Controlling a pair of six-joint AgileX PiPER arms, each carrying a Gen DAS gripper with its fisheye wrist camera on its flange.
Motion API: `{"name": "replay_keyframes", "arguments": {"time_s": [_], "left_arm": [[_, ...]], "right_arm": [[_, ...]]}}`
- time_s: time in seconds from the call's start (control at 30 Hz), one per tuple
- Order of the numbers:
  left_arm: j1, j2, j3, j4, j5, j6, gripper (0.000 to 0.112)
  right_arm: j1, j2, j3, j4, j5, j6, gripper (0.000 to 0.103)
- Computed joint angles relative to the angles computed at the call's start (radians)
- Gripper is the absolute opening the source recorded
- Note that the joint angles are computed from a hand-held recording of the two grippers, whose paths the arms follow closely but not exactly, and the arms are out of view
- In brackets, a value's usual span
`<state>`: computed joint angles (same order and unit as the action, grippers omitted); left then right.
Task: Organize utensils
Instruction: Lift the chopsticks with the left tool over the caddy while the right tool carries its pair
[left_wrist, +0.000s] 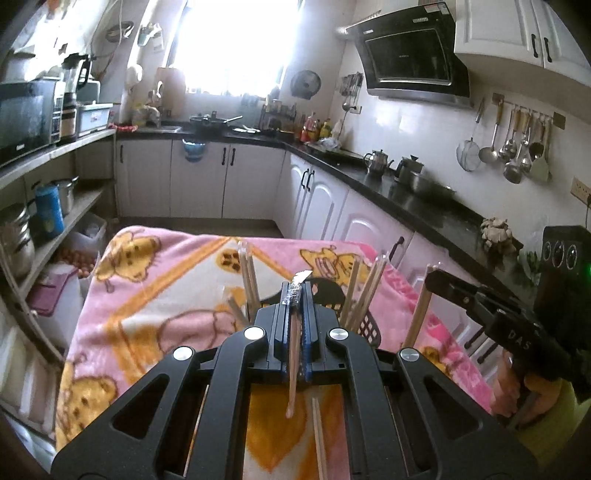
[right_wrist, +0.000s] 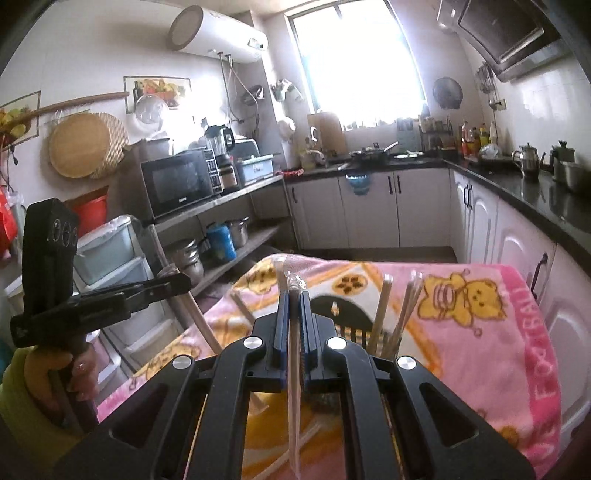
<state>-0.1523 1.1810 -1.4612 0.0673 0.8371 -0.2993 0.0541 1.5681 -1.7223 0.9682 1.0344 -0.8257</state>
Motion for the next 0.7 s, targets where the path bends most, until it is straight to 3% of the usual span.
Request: {"name": "replay_keyframes", "arguments": {"time_s": [0.5,0.7], "left_arm": [[-0.013,0.234,-0.351,-0.026,0.032,0.052,0.001],[-0.044,0.304,-0.439,0.033,0.000,0.029,0.001]], "right_arm": [[-0.044,0.188,-0.391,-0.029,0.046,0.144,0.006],[-0.052,0.262,-0.512,-0.031,0.031,0.175,0.006]]}}
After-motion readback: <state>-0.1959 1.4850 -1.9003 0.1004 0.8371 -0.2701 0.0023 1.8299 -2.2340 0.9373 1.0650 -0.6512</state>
